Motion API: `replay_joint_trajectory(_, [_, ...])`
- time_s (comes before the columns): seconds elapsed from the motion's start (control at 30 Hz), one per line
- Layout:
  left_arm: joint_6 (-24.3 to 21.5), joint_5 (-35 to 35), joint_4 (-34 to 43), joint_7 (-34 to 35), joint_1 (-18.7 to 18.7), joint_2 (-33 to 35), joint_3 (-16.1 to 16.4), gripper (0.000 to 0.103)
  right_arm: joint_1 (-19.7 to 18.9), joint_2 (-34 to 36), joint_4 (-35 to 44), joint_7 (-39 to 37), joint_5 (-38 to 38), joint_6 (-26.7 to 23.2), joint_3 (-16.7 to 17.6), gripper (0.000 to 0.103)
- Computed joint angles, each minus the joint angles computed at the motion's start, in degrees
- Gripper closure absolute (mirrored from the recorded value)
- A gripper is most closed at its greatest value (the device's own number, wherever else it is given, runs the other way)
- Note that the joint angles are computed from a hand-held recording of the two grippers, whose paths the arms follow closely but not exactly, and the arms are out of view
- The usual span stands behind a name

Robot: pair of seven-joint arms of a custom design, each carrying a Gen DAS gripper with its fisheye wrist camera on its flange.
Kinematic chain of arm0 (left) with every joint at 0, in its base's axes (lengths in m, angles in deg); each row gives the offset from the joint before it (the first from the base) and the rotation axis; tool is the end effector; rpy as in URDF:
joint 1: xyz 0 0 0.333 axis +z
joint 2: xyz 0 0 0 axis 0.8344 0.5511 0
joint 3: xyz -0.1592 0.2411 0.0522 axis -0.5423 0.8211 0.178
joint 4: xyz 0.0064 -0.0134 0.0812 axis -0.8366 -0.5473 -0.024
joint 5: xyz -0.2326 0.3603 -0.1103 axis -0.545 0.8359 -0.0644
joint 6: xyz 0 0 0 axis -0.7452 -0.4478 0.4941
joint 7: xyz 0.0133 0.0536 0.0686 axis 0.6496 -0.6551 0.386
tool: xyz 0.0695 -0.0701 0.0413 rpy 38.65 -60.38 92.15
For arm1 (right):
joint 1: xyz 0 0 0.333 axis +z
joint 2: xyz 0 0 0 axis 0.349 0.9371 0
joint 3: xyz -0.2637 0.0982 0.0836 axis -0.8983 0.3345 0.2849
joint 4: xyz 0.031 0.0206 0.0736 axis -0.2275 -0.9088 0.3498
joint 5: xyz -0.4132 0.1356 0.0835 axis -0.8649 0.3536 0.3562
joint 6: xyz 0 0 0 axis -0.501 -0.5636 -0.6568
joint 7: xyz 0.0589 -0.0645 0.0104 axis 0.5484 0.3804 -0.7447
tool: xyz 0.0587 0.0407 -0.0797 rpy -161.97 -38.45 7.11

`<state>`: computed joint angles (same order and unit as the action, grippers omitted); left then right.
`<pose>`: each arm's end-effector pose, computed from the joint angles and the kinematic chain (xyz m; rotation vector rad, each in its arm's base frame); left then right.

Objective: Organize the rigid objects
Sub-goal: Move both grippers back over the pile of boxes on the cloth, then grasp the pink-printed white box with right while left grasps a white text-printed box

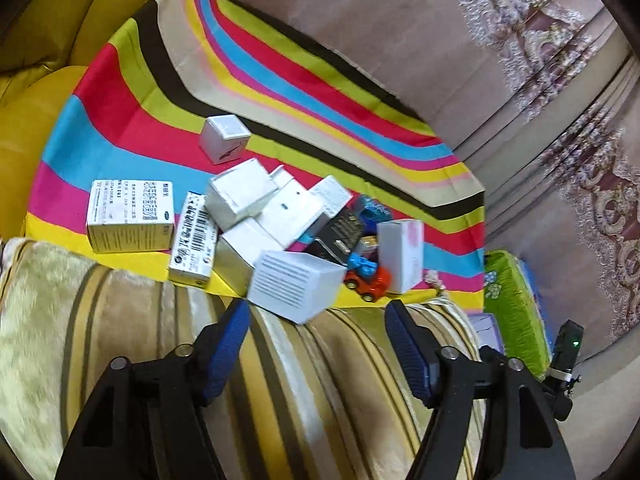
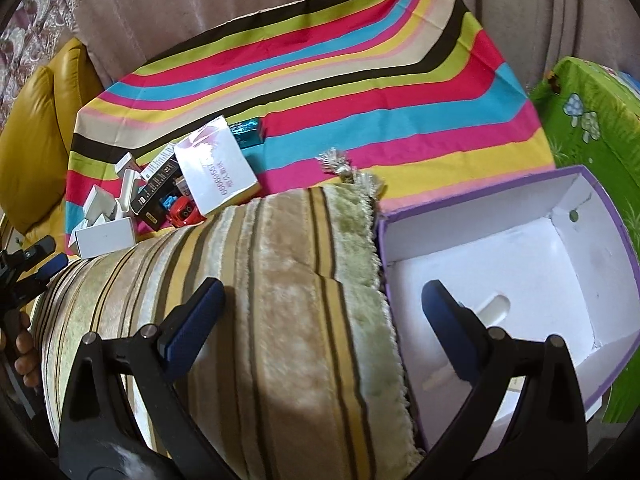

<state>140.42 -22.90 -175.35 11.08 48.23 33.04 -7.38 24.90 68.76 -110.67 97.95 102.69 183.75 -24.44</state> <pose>0.3930 -0.1249 0.4764 -2.4223 1.0738 -1.1290 0.6152 0.0285 0.4906 -2.1998 1.2019 -0.1677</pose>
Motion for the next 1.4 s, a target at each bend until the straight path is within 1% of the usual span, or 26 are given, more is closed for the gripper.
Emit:
replay_joint_trajectory(0.03, [-1.63,-0.17,1.0,1.48,-0.65,1.13,1.29,0.029,0.12,0.25,0.34,-0.04,0.05,-0.25,0.11,0.003])
replay_joint_trajectory(0.07, [-2.25,-0.41,1.55,2.53,-1.0,1.94,2.01,0.029,0.24,0.46,0.61,-0.1,0.06,-0.43,0.23,0.003])
replay_joint_trajectory(0.27, [-3.34,-4.4,3.84,10.27,-3.72,5.92,6.86,0.029,1.21,2.16,2.68,-1.53,-0.3,-1.6,1.23,0.003])
replay_joint_trajectory(0.43, [-4.77,-8.73,6.02,16.93,-5.18,8.95,8.95,0.029,2.15,3.82,4.62,-3.23,-0.9,-1.57,2.14,0.003])
replay_joint_trajectory(0.53, [-4.97,-10.76,6.69,19.76,-5.19,10.04,8.84,0.029,2.79,5.12,6.2,-4.32,-1.63,-2.51,2.81,0.003])
replay_joint_trajectory(0.73, [-3.02,-14.2,6.32,23.23,-5.49,10.48,9.03,0.029,4.32,7.84,9.15,-6.63,-2.87,-2.12,4.28,0.003])
replay_joint_trajectory(0.87, [-0.95,-16.35,5.79,25.67,-6.64,10.67,10.11,0.03,5.2,9.92,11.44,-7.51,-3.97,-2.14,5.12,0.003])
replay_joint_trajectory(1.0, [-0.11,-17.55,5.76,26.78,-6.81,11.06,10.21,0.032,6.07,12.26,13.9,-7.15,-5.95,-2.42,5.84,0.003])
replay_joint_trajectory(1.2, [0.17,-17.93,5.58,26.88,-6.41,11.07,9.68,0.04,6.91,14.38,15.97,-6.6,-7.56,-1.37,6.58,0.003])
replay_joint_trajectory(1.3, [0.32,-17.98,5.59,26.91,-6.36,11.2,9.56,0.041,7.49,15.26,16.69,-5.85,-8.92,-0.92,6.89,0.003])
replay_joint_trajectory(1.37, [0.5,-18.22,5.57,27.1,-6.62,11.25,9.78,0.048,7.81,15.8,17.2,-5.37,-9.69,-0.66,7.05,0.003])
replay_joint_trajectory(1.4, [0.8,-18.77,5.55,27.74,-7.32,11.4,10.49,0.053,7.95,16.05,17.38,-5.17,-10.05,-0.51,7.13,0.004])
